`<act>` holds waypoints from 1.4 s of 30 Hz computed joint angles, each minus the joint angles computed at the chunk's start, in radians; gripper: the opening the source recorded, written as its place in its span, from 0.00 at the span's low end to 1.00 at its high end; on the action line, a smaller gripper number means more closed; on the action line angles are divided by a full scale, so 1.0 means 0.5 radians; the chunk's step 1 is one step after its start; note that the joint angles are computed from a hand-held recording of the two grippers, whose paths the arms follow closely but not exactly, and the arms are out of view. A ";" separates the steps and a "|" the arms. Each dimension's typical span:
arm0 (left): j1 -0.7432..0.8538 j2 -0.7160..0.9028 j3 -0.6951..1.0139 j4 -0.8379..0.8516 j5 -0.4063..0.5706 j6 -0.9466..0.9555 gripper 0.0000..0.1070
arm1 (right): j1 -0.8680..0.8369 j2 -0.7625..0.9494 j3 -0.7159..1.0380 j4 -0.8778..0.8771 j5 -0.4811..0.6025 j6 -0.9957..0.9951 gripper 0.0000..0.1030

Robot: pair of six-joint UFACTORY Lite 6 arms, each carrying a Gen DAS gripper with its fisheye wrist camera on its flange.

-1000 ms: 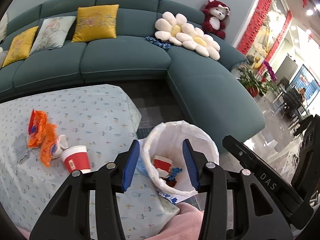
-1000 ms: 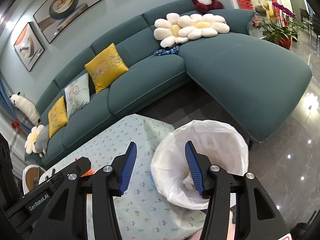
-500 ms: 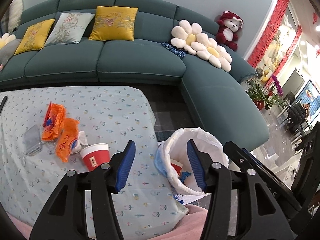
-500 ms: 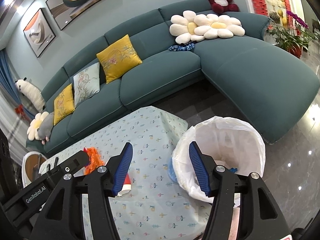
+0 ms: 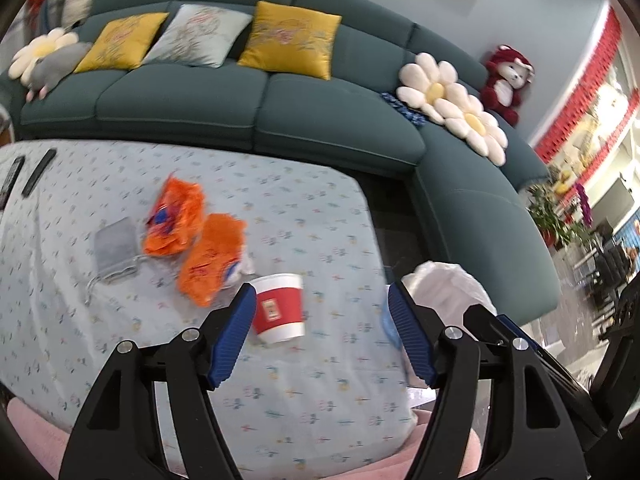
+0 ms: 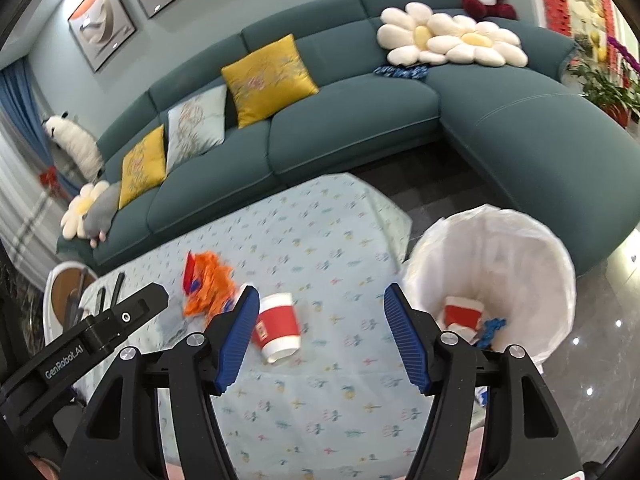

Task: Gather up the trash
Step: 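Move both open tools back over the table, then grasp the orange plastic bag with the left tool while the right tool grasps the large red paper cup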

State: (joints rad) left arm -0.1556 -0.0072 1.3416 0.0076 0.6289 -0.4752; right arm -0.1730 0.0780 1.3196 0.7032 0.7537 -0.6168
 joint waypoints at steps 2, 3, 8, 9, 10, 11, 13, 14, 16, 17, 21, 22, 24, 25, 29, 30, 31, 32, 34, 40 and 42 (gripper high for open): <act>0.106 -0.053 -0.096 -0.078 -0.021 0.100 0.63 | 0.097 -0.015 -0.048 -0.042 -0.049 0.047 0.62; 0.160 -0.075 -0.141 -0.118 -0.031 0.152 0.64 | 0.143 -0.018 -0.067 -0.066 -0.072 0.075 0.64; 0.439 -0.142 -0.358 -0.330 -0.080 0.421 0.75 | 0.371 0.029 -0.158 -0.182 -0.208 0.236 0.66; 0.472 -0.145 -0.390 -0.345 -0.089 0.449 0.75 | 0.420 0.056 -0.175 -0.210 -0.242 0.275 0.66; 0.515 -0.131 -0.422 -0.354 -0.095 0.480 0.76 | 0.450 0.077 -0.187 -0.222 -0.261 0.295 0.66; 0.558 -0.116 -0.450 -0.373 -0.102 0.524 0.76 | 0.478 0.111 -0.186 -0.232 -0.276 0.316 0.66; 0.643 -0.082 -0.505 -0.413 -0.124 0.614 0.76 | 0.544 0.198 -0.178 -0.260 -0.314 0.373 0.66; 0.665 -0.068 -0.521 -0.421 -0.134 0.632 0.76 | 0.582 0.245 -0.174 -0.282 -0.341 0.406 0.66; 0.734 0.003 -0.548 -0.435 -0.161 0.692 0.76 | 0.651 0.332 -0.157 -0.337 -0.389 0.470 0.66; 0.756 0.039 -0.542 -0.435 -0.166 0.712 0.76 | 0.679 0.373 -0.145 -0.366 -0.409 0.502 0.66; 0.822 0.230 -0.508 -0.436 -0.206 0.783 0.76 | 0.764 0.578 -0.045 -0.441 -0.451 0.595 0.66; 0.826 0.283 -0.488 -0.438 -0.217 0.804 0.76 | 0.784 0.651 -0.002 -0.463 -0.460 0.624 0.66; 0.817 0.391 -0.424 -0.424 -0.226 0.824 0.76 | 0.806 0.760 0.071 -0.506 -0.463 0.676 0.66; 0.812 0.446 -0.385 -0.438 -0.229 0.850 0.76 | 0.819 0.833 0.126 -0.528 -0.461 0.705 0.66; 0.790 0.702 -0.154 -0.499 -0.200 0.908 0.76 | 0.854 1.062 0.315 -0.602 -0.452 0.786 0.66; 0.785 0.772 -0.079 -0.506 -0.181 0.902 0.76 | 0.857 1.107 0.362 -0.618 -0.440 0.802 0.66; 0.779 0.826 -0.018 -0.508 -0.166 0.891 0.76 | 0.862 1.164 0.415 -0.630 -0.429 0.812 0.66; 0.773 0.897 0.060 -0.514 -0.150 0.884 0.76 | 0.871 1.205 0.458 -0.644 -0.418 0.829 0.66; 0.760 1.003 0.176 -0.526 -0.131 0.889 0.76 | 0.880 1.276 0.527 -0.670 -0.403 0.845 0.66; 0.743 1.300 0.470 -0.667 -0.003 0.989 0.76 | 0.892 1.471 0.722 -0.682 -0.351 0.880 0.66; 0.749 1.367 0.536 -0.745 0.049 1.029 0.76 | 0.893 1.506 0.754 -0.669 -0.343 0.870 0.66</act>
State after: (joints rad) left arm 0.2189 0.6763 1.6094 -0.3651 0.6532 0.0394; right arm 0.2737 0.8310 1.6969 0.3686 0.5822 -0.1820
